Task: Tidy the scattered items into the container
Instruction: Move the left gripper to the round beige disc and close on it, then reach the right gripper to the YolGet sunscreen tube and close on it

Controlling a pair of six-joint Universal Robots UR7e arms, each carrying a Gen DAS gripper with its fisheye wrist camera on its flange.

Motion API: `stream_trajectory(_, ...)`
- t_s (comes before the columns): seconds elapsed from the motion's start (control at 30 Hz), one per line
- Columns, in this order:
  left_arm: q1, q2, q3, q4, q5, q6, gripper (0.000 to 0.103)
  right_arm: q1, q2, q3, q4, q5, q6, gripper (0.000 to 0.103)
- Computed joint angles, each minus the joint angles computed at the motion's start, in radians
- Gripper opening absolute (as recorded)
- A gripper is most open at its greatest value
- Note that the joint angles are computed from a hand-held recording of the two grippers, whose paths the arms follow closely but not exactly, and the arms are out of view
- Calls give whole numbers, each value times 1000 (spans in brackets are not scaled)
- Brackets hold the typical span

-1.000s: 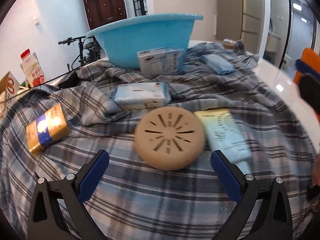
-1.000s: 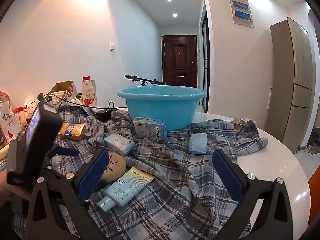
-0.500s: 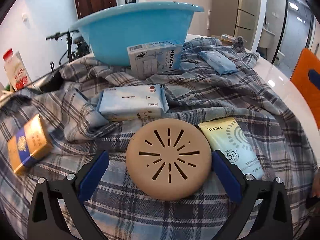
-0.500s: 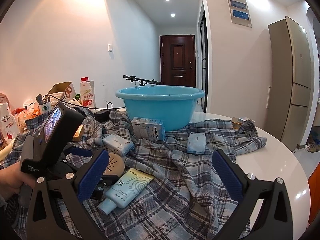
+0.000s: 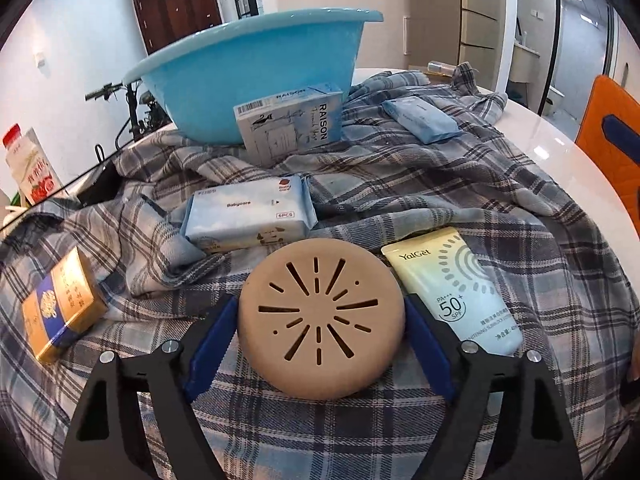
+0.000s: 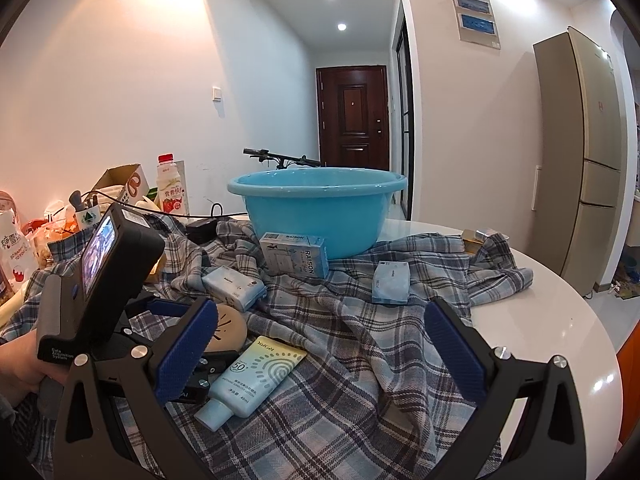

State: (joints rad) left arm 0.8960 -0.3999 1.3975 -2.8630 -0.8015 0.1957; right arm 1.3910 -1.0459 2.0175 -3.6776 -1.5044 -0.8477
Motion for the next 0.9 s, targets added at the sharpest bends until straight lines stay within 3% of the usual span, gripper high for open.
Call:
stream_trajectory(0.13, -8, 3, 8, -33, 21, 20, 74, 1, 0, -1, 2, -1, 1, 103)
stream_trajectory(0.47, 11, -37, 49, -80, -35, -43, 73, -1, -1, 8, -3, 22, -34, 103)
stream_trajectory(0.7, 18, -47, 56, -94, -40, -74, 74, 7, -25, -18, 208, 36, -110, 103)
stream_trajectory(0.9, 8, -50, 83, -178, -10, -59, 74, 51, 10, -78, 355, -101, -164, 103)
